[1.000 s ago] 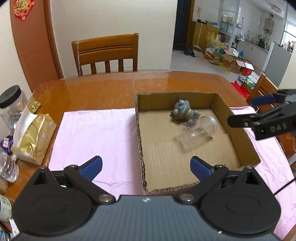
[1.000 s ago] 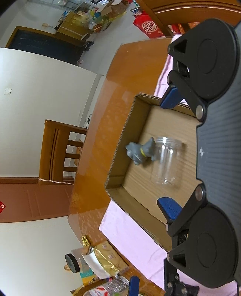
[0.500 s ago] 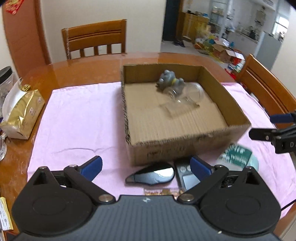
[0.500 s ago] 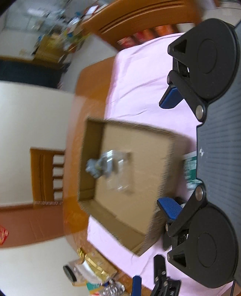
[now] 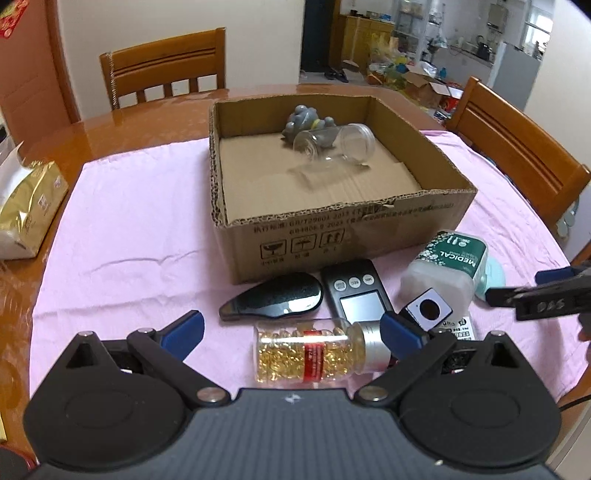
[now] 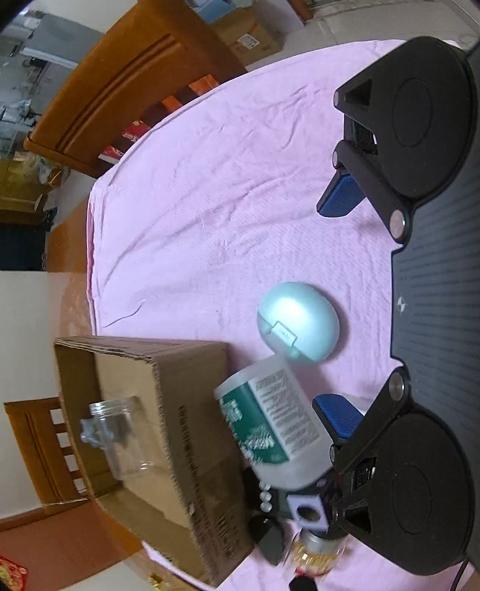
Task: Organize rigid objects
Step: 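Grasp the gold capsule bottle with left tool while right tool grasps mint-green case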
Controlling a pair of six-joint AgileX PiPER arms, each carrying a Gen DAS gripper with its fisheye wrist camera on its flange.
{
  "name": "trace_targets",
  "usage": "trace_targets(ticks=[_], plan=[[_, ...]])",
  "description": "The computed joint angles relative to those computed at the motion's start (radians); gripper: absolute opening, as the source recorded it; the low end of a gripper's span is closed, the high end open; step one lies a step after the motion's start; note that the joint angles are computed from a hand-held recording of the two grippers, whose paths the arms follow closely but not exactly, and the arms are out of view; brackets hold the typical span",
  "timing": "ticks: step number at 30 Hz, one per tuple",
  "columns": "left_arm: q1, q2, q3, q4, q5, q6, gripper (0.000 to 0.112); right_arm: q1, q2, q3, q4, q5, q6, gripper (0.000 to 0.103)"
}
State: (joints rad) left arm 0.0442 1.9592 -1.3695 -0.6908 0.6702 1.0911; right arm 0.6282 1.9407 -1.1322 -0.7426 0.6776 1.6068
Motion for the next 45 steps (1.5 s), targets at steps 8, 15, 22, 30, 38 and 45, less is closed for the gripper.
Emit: trace_targets(ticks=[8, 15, 22, 30, 38, 45], plan=[[-0.049, -0.044, 0.067, 0.086, -0.087, -0.179, 0.101, -0.061, 0.071, -0.004, -0.084, -0.108, -0.004, 0.103], [-0.094, -0.064, 0.107, 0.173, -0.145, -0.259, 0.101, -0.082, 0.016, 0.117, -0.193, -0.154, 0.050, 0.103], [-0.110, -0.067, 0.133, 0.171, -0.157, -0.227, 0.101, -0.103, -0.027, 0.200, -0.273, -0.236, 0.043, 0.103], [-0.133, -0.022, 0.122, 0.241, -0.202, -0.285, 0.101, -0.091, -0.024, 0.202, -0.302, -0.225, 0.090, 0.103], [-0.104, 0.010, 0.091, 0.351, -0.232, -0.385, 0.102, -0.091, -0.025, 0.203, -0.304, -0.224, 0.093, 0.103], [-0.105, 0.059, 0.060, 0.383, -0.216, -0.414, 0.102, -0.075, 0.000, 0.142, -0.192, -0.165, 0.045, 0.103]])
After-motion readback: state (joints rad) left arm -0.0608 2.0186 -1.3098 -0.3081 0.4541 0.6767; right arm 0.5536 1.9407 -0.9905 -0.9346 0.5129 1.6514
